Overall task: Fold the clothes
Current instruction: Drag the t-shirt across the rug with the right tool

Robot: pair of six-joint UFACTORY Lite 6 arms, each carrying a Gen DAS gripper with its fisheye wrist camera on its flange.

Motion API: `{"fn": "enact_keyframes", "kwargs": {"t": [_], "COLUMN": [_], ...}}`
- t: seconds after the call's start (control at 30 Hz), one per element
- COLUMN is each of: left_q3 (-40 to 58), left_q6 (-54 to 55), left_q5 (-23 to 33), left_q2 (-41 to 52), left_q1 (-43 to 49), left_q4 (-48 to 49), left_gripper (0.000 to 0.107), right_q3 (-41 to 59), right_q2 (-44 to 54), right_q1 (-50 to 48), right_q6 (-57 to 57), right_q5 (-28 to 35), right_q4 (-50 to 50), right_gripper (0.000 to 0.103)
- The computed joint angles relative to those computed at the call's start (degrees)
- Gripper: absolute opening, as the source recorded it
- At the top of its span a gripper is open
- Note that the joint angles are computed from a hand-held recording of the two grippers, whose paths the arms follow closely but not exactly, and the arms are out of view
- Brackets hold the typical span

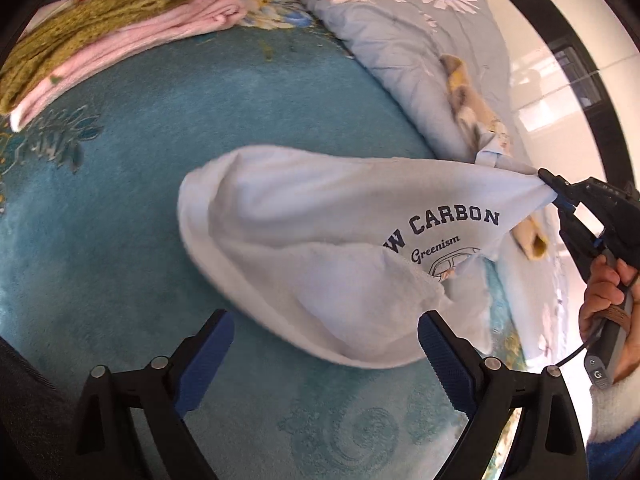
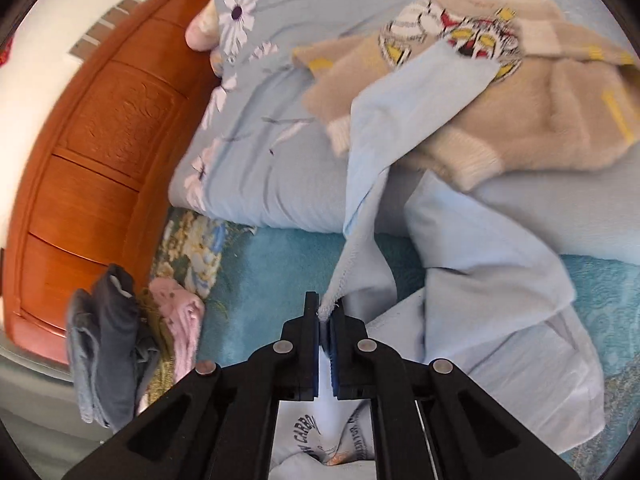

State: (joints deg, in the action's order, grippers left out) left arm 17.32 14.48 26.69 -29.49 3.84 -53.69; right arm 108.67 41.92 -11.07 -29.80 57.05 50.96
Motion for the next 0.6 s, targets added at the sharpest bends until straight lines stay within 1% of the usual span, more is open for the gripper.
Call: {"fn": "enact_keyframes", "kwargs": {"t": [0.1,0.17,0.23,0.27,0.33,0.37,0.43,0.5,0.6], "left_q3": [-0.05,0.63,1.82,3.01,4.31,4.98,6.12,7.35,9.81], "left_q6": [13.41,18.82,17.29,14.47,12.67,11.79,10.27,9.94,8.14], "left_q5": [6.04,9.55,8.33,7.14,6.96,6.92,6.88,6.82,5.40], "left_q2": [-3.48,-4.54,-4.63,-3.64,-1.23,-0.02,1.71,3.40,7.27], "left_q1": [-0.07,-1.59,-5.59,-7.64,-9.12,-9.81,-10.71,-11.20,-13.13], "left_q4": [-10.23,-14.23,-12.53,-9.88,-8.57,-7.93,-6.86,-7.02,-6.09], "left_gripper": [0.096,0.096,0.096,0.096,0.096,0.096,0.096,0.096,0.096], "right_q3": [-3.81,-5.96,-10.76,-13.18,-17.66,-20.47,-26.79,-31.46,-34.75], "right_q2": [-8.21,-14.02,-20.88,-23.47,-26.16,-27.12,-27.77,-25.92,-20.96], "right_q1": [-10.42,-18.54,-27.49,-32.01,-40.13,-43.42,-49.51,-55.40,-59.14], "right_q6": [-6.40,-10.64,-17.23,-20.30,-25.00,-27.31,-30.90,-32.24,-31.86], "right_q5": [7.04,13.16,18.95,21.27,23.88,23.45,20.65,18.09,12.78], "right_q4": [6.21,8.51,8.78,7.72,1.85,-2.69,-11.22,-15.92,-21.65], "right_gripper": [0.004,0.004,0.004,0.004,0.004,0.004,0.004,0.004,0.004]}}
